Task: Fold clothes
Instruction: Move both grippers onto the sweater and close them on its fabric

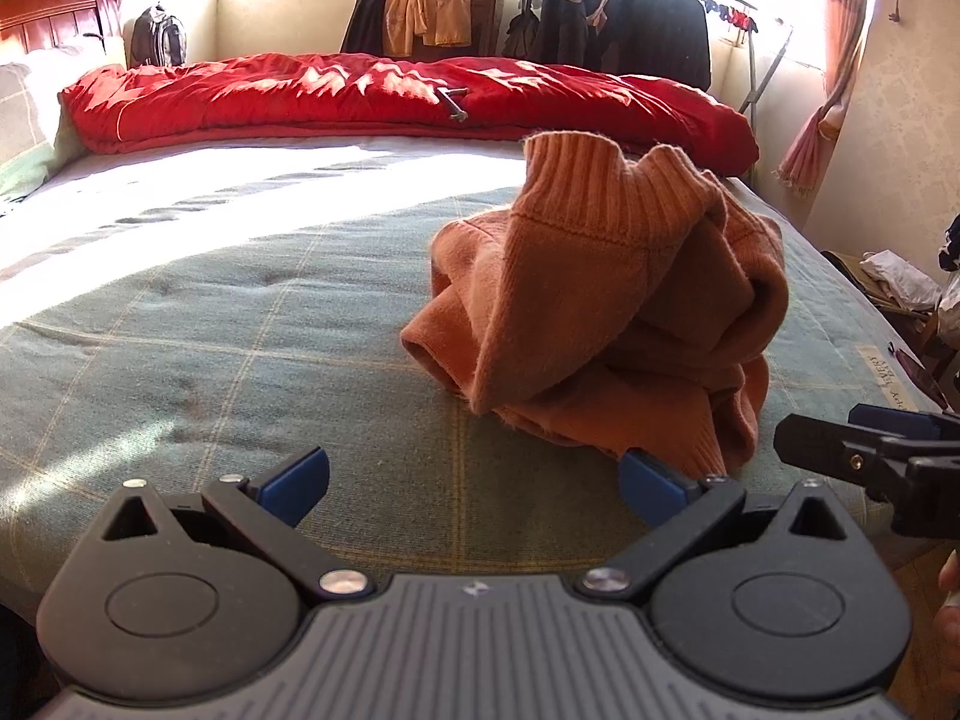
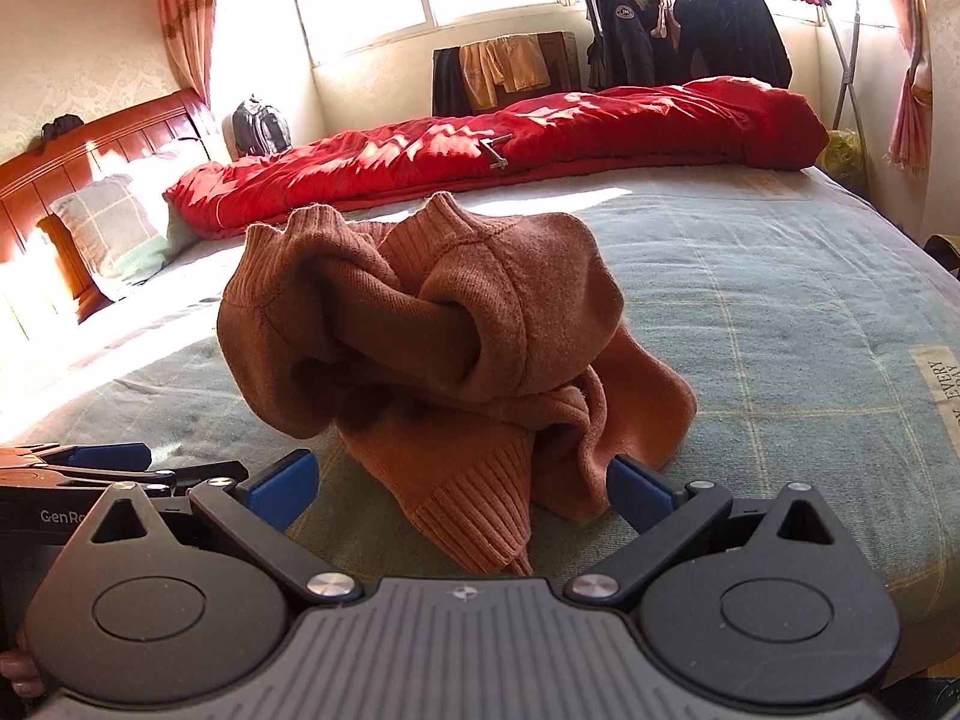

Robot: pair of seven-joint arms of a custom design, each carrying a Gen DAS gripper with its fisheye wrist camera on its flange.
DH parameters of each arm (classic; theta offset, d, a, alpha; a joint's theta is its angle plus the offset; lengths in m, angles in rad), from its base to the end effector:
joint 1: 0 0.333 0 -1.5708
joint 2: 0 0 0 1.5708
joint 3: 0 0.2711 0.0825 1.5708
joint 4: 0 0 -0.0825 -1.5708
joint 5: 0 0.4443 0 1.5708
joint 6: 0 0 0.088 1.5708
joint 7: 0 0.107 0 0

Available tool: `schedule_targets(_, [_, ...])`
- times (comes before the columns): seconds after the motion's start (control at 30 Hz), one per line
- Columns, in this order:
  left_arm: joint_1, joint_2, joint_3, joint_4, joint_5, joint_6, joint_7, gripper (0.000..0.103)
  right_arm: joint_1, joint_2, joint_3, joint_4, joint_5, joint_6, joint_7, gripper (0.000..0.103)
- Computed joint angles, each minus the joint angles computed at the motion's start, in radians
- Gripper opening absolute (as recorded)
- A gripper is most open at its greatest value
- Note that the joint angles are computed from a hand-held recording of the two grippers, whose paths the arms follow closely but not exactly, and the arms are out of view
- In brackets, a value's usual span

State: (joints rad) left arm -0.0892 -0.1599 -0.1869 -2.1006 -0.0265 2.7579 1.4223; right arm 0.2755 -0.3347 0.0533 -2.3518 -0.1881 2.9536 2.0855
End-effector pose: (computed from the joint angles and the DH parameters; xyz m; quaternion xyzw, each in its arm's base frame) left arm 0.5968 -0.1722 0.5193 -0.6099 0.6863 -0.3303 0.2187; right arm 0.5286 0.1949 0.5047 -0.6263 0.6344 -0.2209 0.3957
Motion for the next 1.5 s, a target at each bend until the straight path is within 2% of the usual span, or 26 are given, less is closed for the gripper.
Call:
schedule_targets(0.07, [0.008, 0.029, -0.007, 0.036, 0.04, -0.029, -0.02, 0.102, 0.023, 0.026, -0.025, 0.022, 0.033, -0.003, -0.035, 0.103])
schedule_targets(0.2, [0.005, 0.083, -0.004, 0.094, 0.1, -0.046, -0.025, 0.102, 0.016, 0.079, -0.025, 0.072, 0.037, 0.0, -0.072, 0.103])
schedule_targets(0.33, [-0.003, 0.111, 0.007, 0.098, 0.102, 0.033, -0.014, 0.102, -0.005, 0.124, -0.014, 0.115, 0.008, 0.017, -0.102, 0.103])
schedule_targets(0.43, [-0.013, 0.131, 0.016, 0.1, 0.035, 0.096, 0.053, 0.102, -0.031, 0.161, 0.001, 0.156, -0.044, 0.009, -0.099, 0.103])
schedule_targets(0.5, [-0.017, 0.154, 0.019, 0.129, -0.009, 0.086, 0.103, 0.102, -0.04, 0.186, 0.005, 0.184, -0.067, -0.004, -0.097, 0.103])
schedule_targets(0.7, [-0.024, 0.228, 0.028, 0.244, 0.01, 0.0, 0.107, 0.102, -0.039, 0.253, -0.005, 0.264, -0.049, -0.041, -0.134, 0.103])
schedule_targets(0.93, [-0.042, 0.303, 0.049, 0.341, 0.09, -0.009, 0.089, 0.102, -0.039, 0.327, -0.008, 0.353, -0.011, -0.052, -0.202, 0.103])
schedule_targets(1.07, [-0.045, 0.362, 0.056, 0.418, 0.095, -0.024, 0.1, 0.102, -0.044, 0.372, -0.006, 0.41, 0.04, -0.056, -0.267, 0.103])
schedule_targets(1.33, [-0.062, 0.531, 0.077, 0.639, 0.097, -0.038, 0.141, 0.103, -0.063, 0.509, -0.002, 0.59, 0.069, -0.079, -0.341, 0.103])
schedule_targets(1.5, [-0.071, 0.653, 0.087, 0.804, 0.083, -0.064, 0.167, 0.103, -0.069, 0.616, -0.01, 0.729, 0.048, -0.094, -0.341, 0.103])
